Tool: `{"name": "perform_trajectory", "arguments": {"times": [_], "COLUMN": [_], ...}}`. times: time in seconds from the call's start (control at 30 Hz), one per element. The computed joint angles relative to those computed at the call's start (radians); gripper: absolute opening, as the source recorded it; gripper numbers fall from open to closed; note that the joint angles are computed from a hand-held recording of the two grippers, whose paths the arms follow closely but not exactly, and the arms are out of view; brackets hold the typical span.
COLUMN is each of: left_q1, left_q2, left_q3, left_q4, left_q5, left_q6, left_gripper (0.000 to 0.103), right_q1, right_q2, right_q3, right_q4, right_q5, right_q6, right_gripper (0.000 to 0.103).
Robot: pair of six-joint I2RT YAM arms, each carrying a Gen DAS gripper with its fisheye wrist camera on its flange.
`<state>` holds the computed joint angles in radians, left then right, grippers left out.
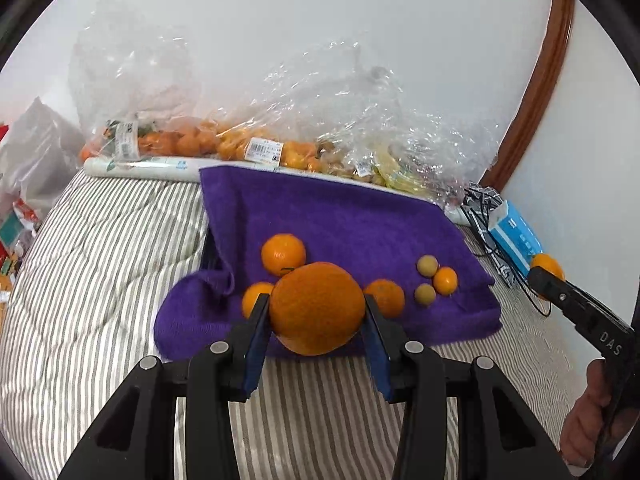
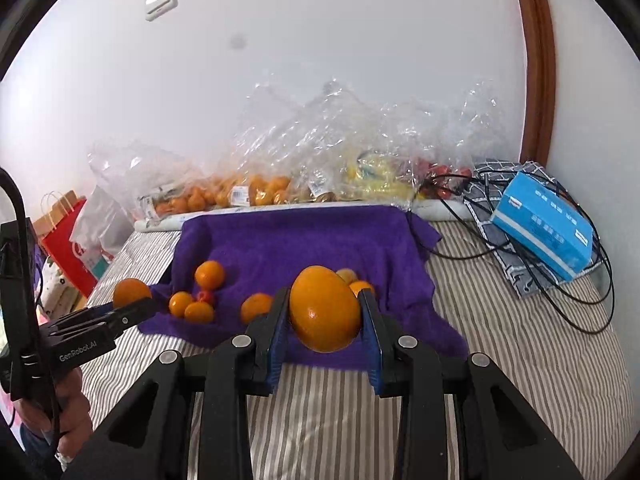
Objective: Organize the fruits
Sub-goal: 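Carry both held oranges over the towel and lower them onto it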
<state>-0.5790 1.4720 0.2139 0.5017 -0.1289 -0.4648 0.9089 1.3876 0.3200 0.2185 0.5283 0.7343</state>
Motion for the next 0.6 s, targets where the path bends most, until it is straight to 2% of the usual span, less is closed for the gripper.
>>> {"name": "perform_trajectory", "arguments": {"times": [0.23,0.6], "left_q1": [0.036,0.078], "left_q2": [0.123,0.348], "left_q3": [0.103,0.245], "left_q4": [0.039,0.104], "left_q5": [0.010,0.051], "left_q6": [0.043,0.032], "left_gripper": [0.041,0.041], "right_q1": [-0.127,-0.261], "right_q2": [0.151,0.421], "right_q3": [0.067,0.165], "right_q4": [0.116,0.311], "right_q5": [-0.083,-0.188], "right_q6": [-0.100,-0.212], "right_gripper": [0.033,0.033]}}
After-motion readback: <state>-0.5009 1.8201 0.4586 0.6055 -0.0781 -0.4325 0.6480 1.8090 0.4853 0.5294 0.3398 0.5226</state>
